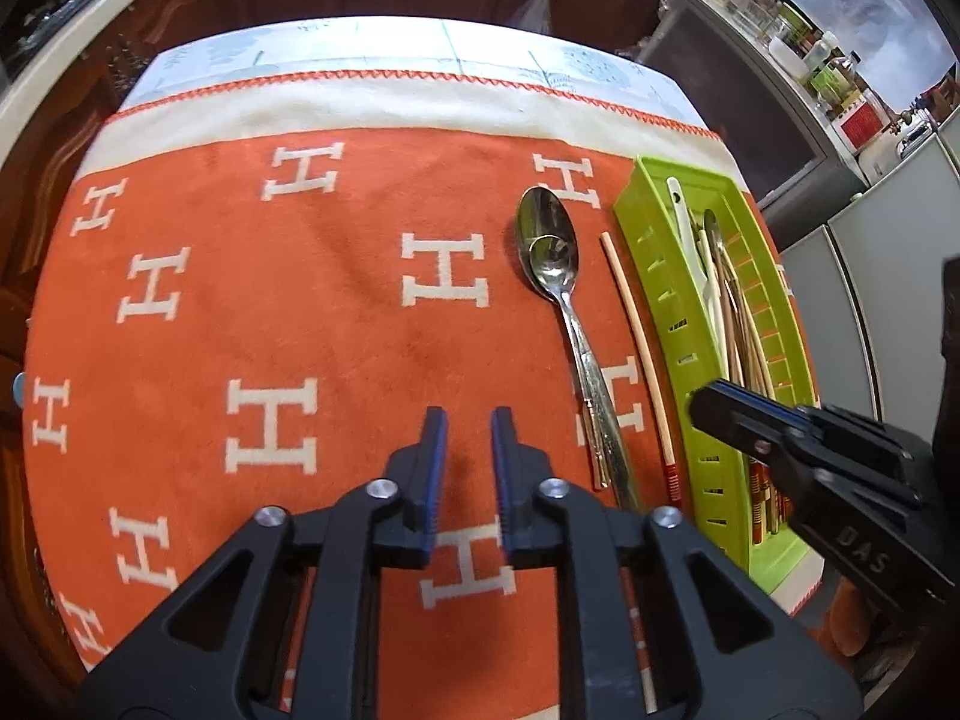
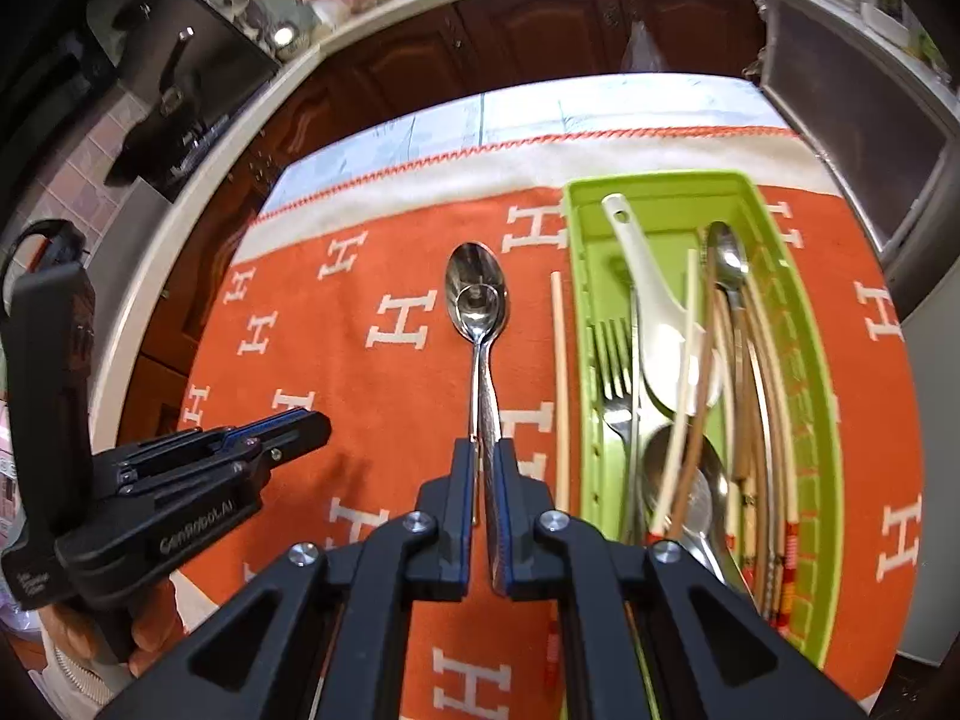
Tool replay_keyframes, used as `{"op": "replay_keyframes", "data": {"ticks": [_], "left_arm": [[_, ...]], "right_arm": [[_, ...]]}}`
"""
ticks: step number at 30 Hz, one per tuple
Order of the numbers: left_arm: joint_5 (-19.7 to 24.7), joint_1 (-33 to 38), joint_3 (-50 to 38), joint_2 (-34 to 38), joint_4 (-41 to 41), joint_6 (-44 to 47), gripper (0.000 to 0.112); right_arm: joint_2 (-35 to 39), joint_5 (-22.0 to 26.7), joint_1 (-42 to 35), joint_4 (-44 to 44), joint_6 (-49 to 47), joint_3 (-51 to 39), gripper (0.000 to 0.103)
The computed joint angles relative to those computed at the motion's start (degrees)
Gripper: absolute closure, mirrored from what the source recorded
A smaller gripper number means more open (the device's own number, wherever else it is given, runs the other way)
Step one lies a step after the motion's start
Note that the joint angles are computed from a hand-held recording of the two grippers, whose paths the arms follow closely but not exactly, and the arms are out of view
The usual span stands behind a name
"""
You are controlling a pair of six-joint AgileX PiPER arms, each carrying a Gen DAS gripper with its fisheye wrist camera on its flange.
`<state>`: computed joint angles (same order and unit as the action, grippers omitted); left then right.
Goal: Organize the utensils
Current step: 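Lift the spoons with the right gripper and bring the left gripper toward them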
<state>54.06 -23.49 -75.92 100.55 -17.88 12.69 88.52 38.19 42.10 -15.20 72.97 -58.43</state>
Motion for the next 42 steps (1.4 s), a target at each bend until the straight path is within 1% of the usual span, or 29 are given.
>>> {"op": "replay_keyframes", "data": {"ticks": [6,11,13,21,26,31,38,42], "left_arm": [[0.08,0.85,-2.25,3.43,-1.46,1.85,0.095],[0.11,2.97,-2.83,5.04,-3.35,3.55,0.095],[0.22,4.13,-2.81,5.36,-4.22,4.5,0.095],[0.79,7.61,-3.01,6.7,-6.08,6.8,0.095],[0.75,8.71,-2.76,6.97,-7.3,8.26,0.095],[0.74,9.46,-2.28,7.1,-7.8,9.06,0.095],[0.52,10.25,-1.59,6.99,-8.63,10.03,0.095],[0.71,10.54,-1.65,7.42,-9.11,10.3,0.095]], "right_arm": [[7.41,0.86,-4.95,7.98,-10.93,-5.42,0.097],[12.59,2.22,-7.59,11.75,-15.45,-8.8,0.097],[13.64,3.7,-7.34,9.59,-14.51,-10.37,0.097],[16.4,8.4,-6.96,7.28,-14.19,-14.8,0.097],[17.86,9.99,-6.4,6.53,-14.56,-17.05,0.097],[20.24,13.52,-6.16,5.75,-15.31,-21.0,0.097],[20.54,14.41,-7.73,8.21,-16.68,-21.76,0.097],[20.48,14.27,-8.43,10.01,-18.74,-21.73,0.095]]}}
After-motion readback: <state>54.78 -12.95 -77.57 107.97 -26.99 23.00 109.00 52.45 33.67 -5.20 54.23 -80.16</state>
